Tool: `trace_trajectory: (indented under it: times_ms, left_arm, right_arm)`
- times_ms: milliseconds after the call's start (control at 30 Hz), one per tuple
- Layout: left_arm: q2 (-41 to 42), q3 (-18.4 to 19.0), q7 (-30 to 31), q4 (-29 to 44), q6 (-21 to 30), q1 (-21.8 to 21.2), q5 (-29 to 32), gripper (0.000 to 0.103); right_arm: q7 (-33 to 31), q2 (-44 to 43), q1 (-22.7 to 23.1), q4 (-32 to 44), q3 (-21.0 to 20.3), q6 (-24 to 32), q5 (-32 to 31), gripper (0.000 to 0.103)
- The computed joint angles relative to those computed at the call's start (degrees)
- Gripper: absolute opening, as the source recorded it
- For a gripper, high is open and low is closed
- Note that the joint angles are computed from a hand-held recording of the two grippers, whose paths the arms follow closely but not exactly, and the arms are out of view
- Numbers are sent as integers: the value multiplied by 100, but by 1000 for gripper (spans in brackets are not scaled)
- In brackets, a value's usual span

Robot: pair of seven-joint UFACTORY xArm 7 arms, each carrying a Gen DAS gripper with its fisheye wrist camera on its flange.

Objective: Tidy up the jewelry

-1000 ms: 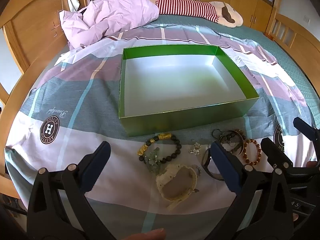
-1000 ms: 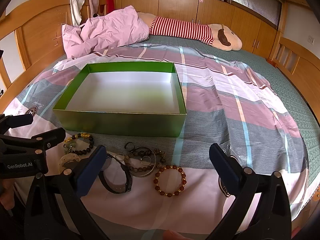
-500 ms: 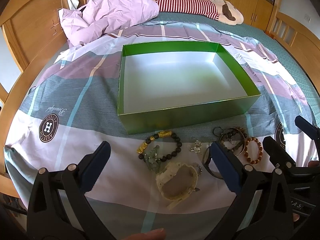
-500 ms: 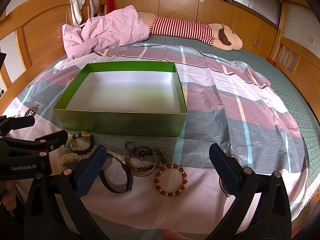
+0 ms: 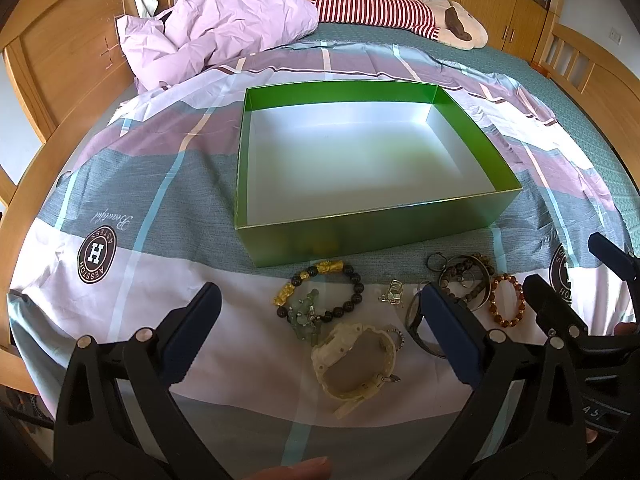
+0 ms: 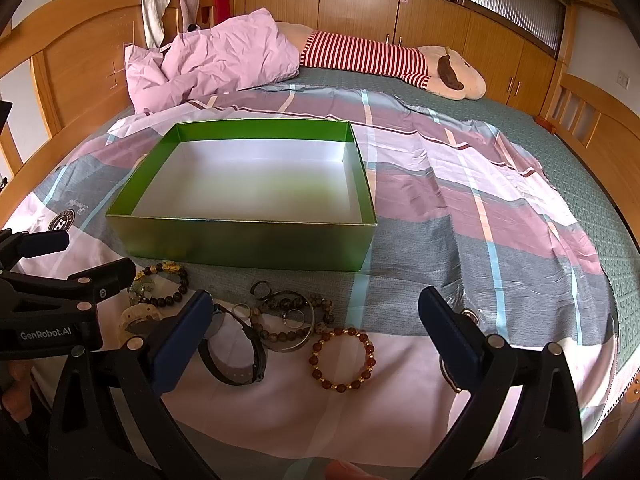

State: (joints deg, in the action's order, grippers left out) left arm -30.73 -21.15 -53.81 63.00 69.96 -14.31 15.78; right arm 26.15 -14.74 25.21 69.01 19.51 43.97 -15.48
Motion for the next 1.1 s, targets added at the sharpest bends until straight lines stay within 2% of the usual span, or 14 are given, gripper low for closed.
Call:
trace_trajectory:
  times_ms: [1100]
  left_arm:
    - [4, 0, 0, -59, 41, -44, -14, 99]
  right_arm:
    - [27, 2, 20, -24, 11, 21, -32, 101]
